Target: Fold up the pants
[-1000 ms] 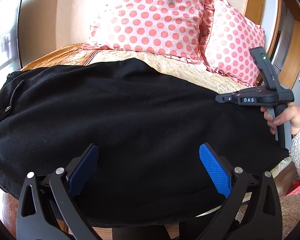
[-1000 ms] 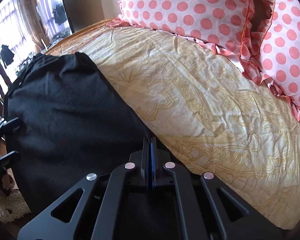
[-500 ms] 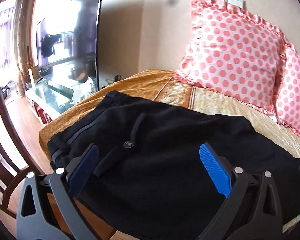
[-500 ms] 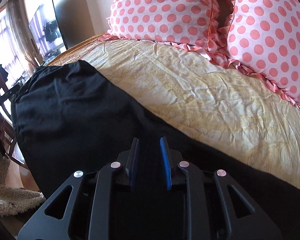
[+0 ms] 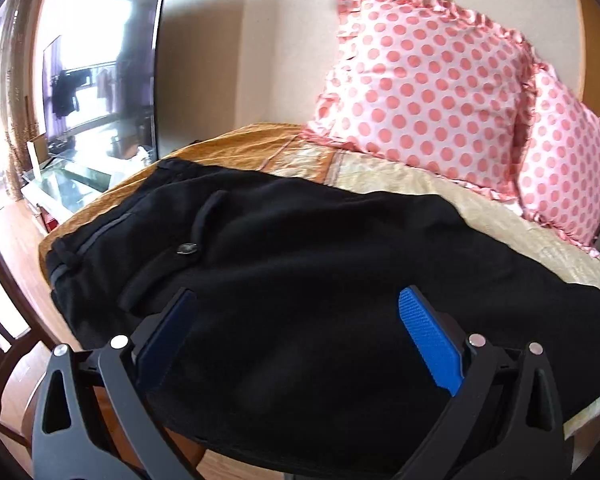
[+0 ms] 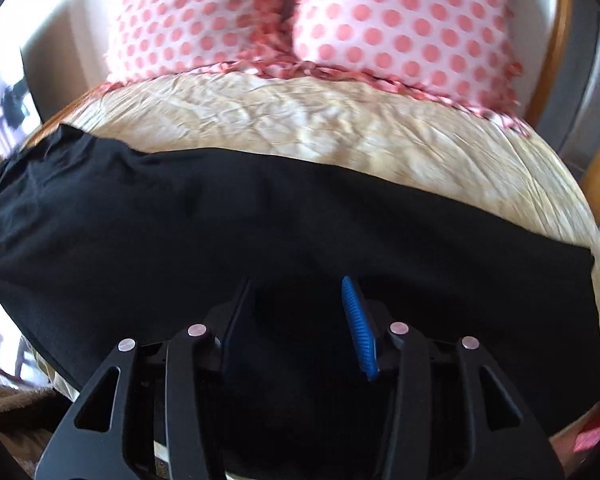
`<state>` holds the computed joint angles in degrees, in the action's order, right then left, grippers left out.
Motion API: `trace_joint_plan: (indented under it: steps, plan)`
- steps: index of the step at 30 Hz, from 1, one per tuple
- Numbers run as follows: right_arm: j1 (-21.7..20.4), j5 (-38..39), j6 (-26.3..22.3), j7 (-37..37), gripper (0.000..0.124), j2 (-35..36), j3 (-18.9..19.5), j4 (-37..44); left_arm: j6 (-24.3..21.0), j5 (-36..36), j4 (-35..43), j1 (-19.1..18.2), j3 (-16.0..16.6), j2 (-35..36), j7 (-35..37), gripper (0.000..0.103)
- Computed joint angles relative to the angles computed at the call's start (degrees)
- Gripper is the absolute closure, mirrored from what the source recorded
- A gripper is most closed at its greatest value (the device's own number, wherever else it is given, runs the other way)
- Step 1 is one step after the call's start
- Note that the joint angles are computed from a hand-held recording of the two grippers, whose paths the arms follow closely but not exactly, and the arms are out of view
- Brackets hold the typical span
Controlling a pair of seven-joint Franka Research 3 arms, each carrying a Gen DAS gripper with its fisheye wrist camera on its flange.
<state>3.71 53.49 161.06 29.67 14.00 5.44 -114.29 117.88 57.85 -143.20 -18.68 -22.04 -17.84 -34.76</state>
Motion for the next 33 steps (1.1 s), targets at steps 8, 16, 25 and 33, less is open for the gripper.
trace_joint_plan:
  steps: [8,16,25,33]
  plan:
    - [-7.72,12.16,6.85,18.76,0.077,-0.36,-6.18,-1.02,10.65,9.85,7.37,0.74,1.74,8.58,2.74,0.002]
    - [-14.12,8.16,3.27,30.74,0.079,3.25,-6.39,1.26,13.82,10.95,11.38,-0.58,3.37,13.53,5.16,0.002]
    - [-12.67,8.58,6.18,26.54,0.095,1.77,-4.87,-0.39,16.11,10.64,11.35,-0.72,4.36,13.86,5.18,0.002]
    - [-10.16,-1.41,11.95,26.69,0.095,1.81,-4.48,-2.33,18.96,10.32,11.14,-0.15,4.94,14.35,5.49,0.002]
